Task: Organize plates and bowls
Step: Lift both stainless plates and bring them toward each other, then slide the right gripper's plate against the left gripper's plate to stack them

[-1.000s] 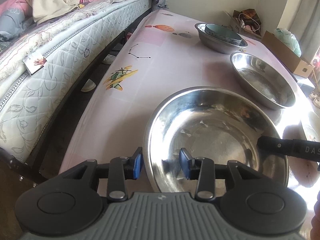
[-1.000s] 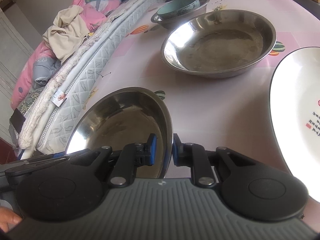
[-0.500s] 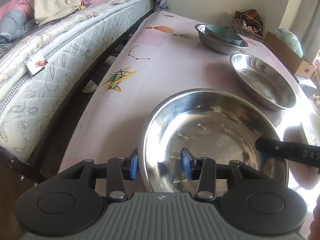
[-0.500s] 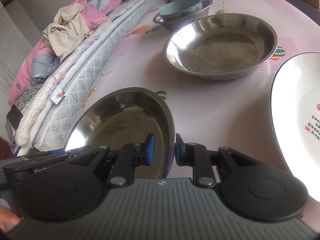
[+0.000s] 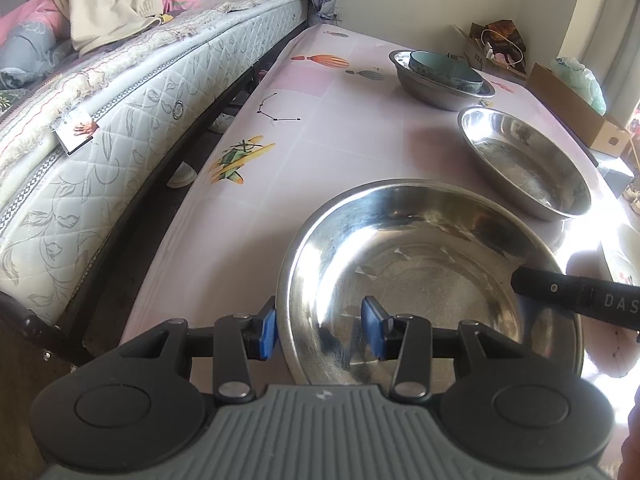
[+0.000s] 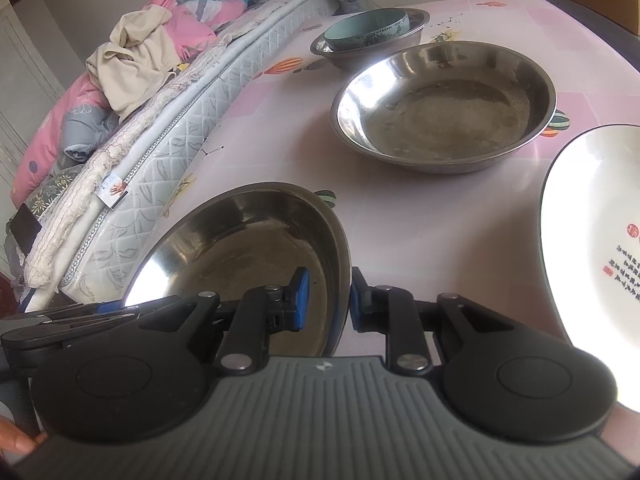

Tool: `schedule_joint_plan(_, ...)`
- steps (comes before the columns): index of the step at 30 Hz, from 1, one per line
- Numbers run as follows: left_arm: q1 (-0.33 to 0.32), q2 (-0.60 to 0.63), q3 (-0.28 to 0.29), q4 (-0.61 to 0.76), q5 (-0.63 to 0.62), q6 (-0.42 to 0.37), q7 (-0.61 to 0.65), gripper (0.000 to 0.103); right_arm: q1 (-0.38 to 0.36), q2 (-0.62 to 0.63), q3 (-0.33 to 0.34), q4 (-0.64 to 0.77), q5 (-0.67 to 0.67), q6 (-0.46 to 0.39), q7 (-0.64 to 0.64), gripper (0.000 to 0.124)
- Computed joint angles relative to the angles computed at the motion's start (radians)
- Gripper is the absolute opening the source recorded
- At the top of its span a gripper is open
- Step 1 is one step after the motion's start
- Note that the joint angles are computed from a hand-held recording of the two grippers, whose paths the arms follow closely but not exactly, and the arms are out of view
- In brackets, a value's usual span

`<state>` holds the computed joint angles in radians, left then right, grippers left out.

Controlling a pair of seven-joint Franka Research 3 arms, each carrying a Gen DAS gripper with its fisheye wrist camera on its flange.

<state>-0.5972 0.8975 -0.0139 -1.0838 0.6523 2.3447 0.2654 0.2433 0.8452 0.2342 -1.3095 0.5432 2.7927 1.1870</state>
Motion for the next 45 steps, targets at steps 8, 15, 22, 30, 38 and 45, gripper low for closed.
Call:
schedule_joint_plan(8,-0.006,-0.008,0.005,-0.004,0.009,-0.001,-0.012,0.043,0.002,-0.009,0.0,-0.012,-0.004,0.018,-0.004,0.021)
schedule_joint_plan(15,-0.013,-0.018,0.009,-0.011,0.028,-0.004,-0.027,0.043,-0.004,-0.025,0.009,-0.038,0.0,0.041,-0.018,0.021)
schedule_joint_plan(22,-0.018,-0.014,0.006,0.003,0.034,-0.017,-0.023,0.043,-0.012,-0.039,0.021,-0.059,0.012,0.064,-0.035,0.021)
schedule_joint_plan(30,-0.024,-0.008,0.012,0.024,0.043,-0.02,-0.027,0.043,-0.022,-0.053,0.029,-0.072,0.03,0.073,-0.043,0.021)
schedule_joint_plan(38,-0.03,0.002,0.019,0.057,0.052,-0.028,-0.024,0.044,-0.03,-0.067,0.04,-0.081,0.045,0.095,-0.064,0.022)
schedule_joint_plan(45,-0.036,0.017,0.026,0.096,0.056,-0.037,-0.02,0.044,-0.035,-0.068,0.043,-0.074,0.055,0.094,-0.069,0.022)
